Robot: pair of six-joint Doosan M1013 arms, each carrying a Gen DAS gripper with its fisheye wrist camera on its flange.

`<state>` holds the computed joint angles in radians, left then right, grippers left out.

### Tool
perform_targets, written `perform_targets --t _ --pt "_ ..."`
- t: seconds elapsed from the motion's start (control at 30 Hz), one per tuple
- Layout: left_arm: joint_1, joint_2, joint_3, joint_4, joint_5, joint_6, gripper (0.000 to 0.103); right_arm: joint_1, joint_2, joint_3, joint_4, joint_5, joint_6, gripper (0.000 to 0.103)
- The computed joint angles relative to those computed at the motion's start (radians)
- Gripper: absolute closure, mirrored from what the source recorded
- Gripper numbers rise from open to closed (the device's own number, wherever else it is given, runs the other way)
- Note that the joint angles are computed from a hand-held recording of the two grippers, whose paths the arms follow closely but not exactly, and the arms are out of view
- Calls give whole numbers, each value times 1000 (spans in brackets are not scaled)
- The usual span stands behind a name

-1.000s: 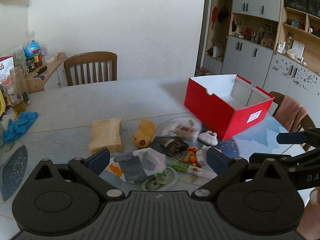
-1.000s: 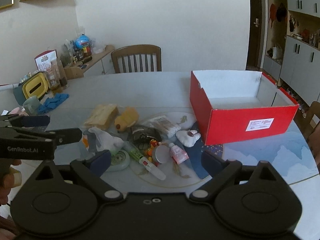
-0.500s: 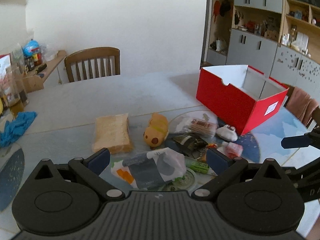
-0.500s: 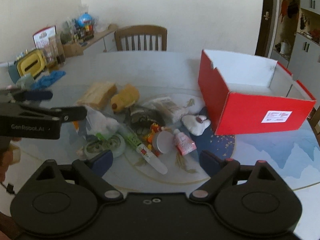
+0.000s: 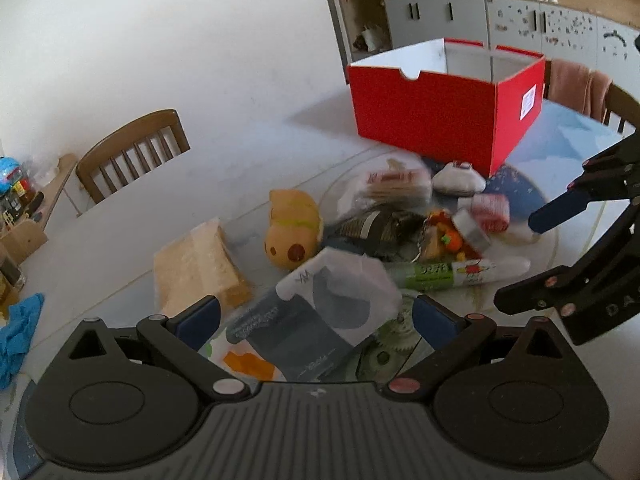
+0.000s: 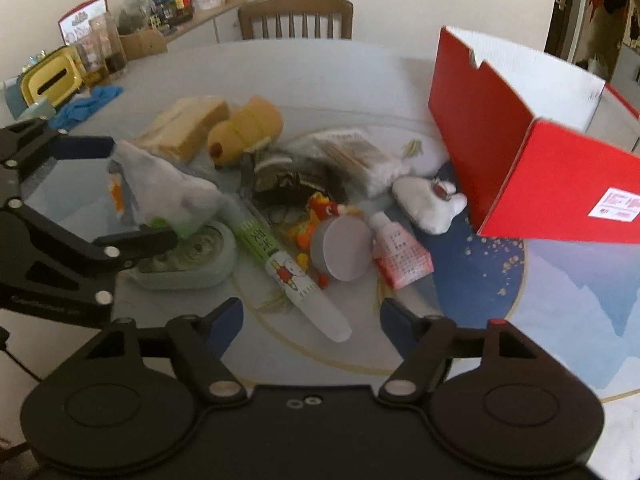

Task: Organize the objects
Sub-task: 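Grasp the white plastic bag with the left tool while the right tool reaches toward the green-labeled glue stick, then lift the bag with the left tool while the right tool grasps the white glue stick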

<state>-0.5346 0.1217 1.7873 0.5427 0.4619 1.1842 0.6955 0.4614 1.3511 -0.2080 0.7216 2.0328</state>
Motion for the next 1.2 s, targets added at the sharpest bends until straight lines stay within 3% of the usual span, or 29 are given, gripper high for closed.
perform_targets --t 0.17,0.33,0.43,0.57,0.6,0.77,1.0,1.2 --pt "1 7 -2 10 4 1 8 -5 15 -11 13 -3 -11 37" --pt "2 10 -5 -2 7 13 28 1 22 -22 19 -3 -17 42" --pt "-1 5 -3 13 6 5 39 12 29 -33 5 6 -31 53" --pt "-8 2 -3 58 21 -39 48 28 31 -39 -19 14 -66 84" --pt "-8 1 -3 60 24 -47 50 30 31 -41 -17 18 -72 87" --pt "-5 -14 0 53 35 -72 55 31 11 -19 2 -14 -64 88" --pt "20 -47 4 -64 31 -56 59 15 -39 15 103 -68 -81 88" --pt "40 -78 6 -180 28 -44 61 8 -76 33 100 -79 -33 88"
